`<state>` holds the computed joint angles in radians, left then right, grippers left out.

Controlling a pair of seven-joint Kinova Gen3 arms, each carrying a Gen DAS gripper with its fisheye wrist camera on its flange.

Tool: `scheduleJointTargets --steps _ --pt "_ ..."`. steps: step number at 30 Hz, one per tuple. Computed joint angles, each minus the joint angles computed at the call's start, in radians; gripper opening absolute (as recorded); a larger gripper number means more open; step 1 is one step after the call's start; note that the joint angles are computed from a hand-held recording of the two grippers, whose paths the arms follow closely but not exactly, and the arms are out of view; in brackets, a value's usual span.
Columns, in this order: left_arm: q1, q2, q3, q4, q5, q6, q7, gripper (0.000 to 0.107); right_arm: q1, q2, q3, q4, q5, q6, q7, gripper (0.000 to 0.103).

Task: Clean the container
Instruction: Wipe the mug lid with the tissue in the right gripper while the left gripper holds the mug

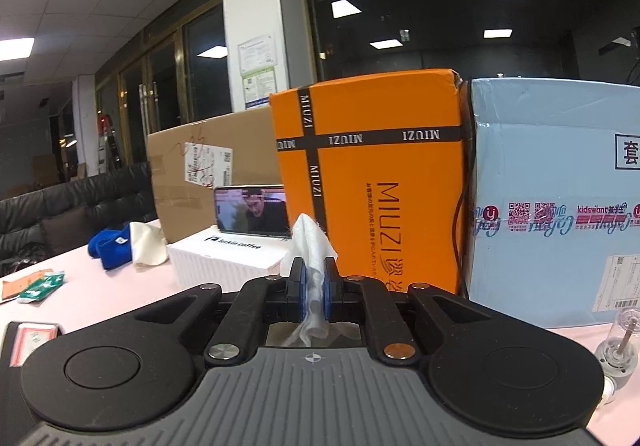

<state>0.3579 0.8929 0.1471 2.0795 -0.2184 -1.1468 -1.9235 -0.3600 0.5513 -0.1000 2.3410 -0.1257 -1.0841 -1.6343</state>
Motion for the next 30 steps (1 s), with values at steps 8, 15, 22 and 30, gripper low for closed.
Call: scheduleJointTargets --steps 8,15,22,30 --pt "-0.011 -0.004 0.005 -0.002 -0.02 0.017 0.021 0.087 0.012 -0.007 0.014 0.028 -0.048 -0.022 -0.017 0.008" --pt "-0.011 -0.003 0.004 0.001 -0.021 0.013 0.022 0.087 0.054 -0.064 -0.003 0.063 0.106 0.037 -0.009 0.008" --pt "-0.011 -0.003 0.003 0.002 -0.021 0.01 0.02 0.087 0.021 0.0 -0.026 0.05 0.07 -0.052 -0.023 0.008" --pt "-0.011 -0.002 0.003 0.003 -0.023 0.008 0.02 0.087 -0.007 -0.015 -0.002 0.043 -0.059 -0.029 -0.055 0.008"
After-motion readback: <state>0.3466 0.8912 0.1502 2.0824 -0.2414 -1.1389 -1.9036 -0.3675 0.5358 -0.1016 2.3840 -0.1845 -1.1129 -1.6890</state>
